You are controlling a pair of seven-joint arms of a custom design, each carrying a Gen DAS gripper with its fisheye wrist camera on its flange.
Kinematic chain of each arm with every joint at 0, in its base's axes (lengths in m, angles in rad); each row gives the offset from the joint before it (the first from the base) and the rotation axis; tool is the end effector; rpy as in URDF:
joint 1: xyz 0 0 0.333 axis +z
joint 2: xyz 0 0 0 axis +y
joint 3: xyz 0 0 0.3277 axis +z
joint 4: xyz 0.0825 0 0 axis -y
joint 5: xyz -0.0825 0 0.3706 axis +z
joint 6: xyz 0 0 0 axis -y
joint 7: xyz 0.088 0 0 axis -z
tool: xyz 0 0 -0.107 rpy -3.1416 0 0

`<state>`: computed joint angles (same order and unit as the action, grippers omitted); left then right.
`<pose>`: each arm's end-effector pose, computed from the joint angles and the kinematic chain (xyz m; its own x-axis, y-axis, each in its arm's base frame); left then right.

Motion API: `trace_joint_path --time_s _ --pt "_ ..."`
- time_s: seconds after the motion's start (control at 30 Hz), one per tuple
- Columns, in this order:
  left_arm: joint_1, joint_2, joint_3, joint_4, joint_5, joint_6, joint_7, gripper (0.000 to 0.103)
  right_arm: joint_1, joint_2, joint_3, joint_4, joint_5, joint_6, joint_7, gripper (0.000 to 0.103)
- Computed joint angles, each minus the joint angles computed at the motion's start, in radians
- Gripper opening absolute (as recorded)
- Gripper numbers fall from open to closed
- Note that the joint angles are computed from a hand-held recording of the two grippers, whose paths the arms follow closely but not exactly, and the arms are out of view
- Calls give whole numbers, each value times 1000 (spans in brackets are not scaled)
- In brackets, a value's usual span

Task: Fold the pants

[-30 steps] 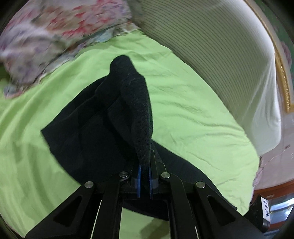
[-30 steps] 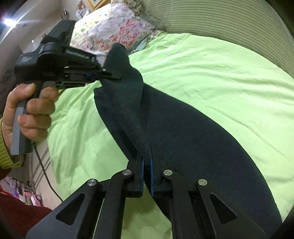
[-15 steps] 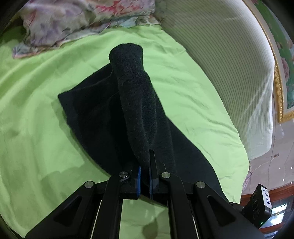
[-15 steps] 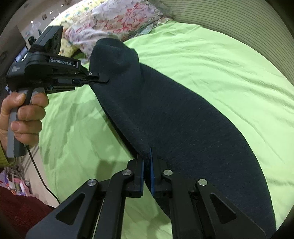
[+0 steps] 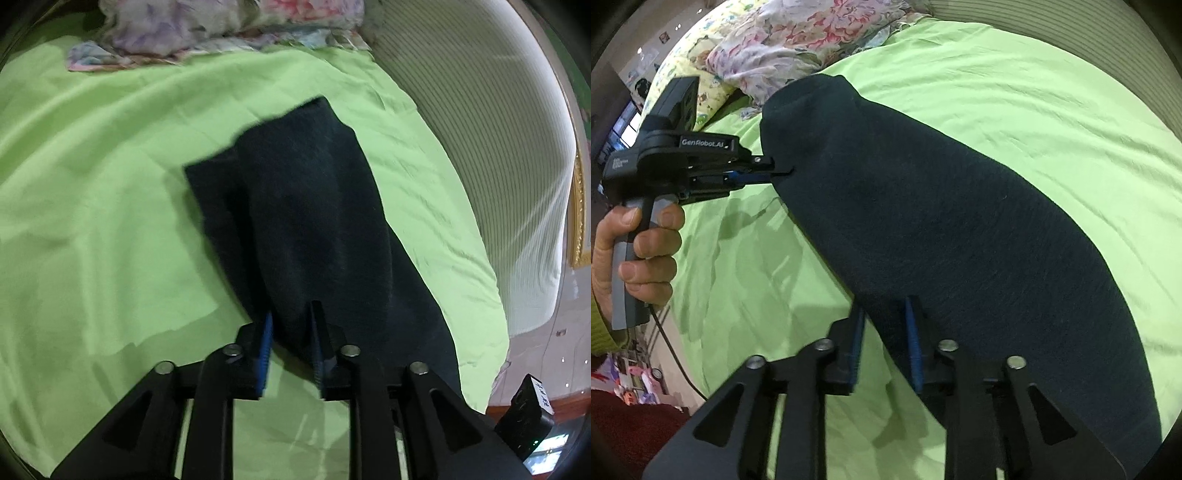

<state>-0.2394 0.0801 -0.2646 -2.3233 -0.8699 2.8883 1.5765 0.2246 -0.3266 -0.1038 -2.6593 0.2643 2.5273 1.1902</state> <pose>0.4872 -0.2164 0.3674 0.1831 -0.8293 0.5280 -0.9119 -0.3439 -0.2240 0.4023 0.0466 0.3847 0.3104 -0.9397 -0.1440 -0.9332 -0.2723 -0.2343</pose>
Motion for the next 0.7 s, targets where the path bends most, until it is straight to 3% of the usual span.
trace_joint_path --time_s 0.07,0.33,0.47,0.7 --pt "-5 -20 19 -23 99 5 -88 44 4 -12 -11 -5 24 4 -10 36" --pt "31 -27 48 1 171 -60 -160 61 -12 -24 -48 28 101 26 -1 37" --pt "41 6 55 51 254 -108 -225 63 -48 4 -62 69 114 56 29 37" --pt "41 52 65 99 380 -116 -325 64 -107 130 -91 183 192 77 36 37"
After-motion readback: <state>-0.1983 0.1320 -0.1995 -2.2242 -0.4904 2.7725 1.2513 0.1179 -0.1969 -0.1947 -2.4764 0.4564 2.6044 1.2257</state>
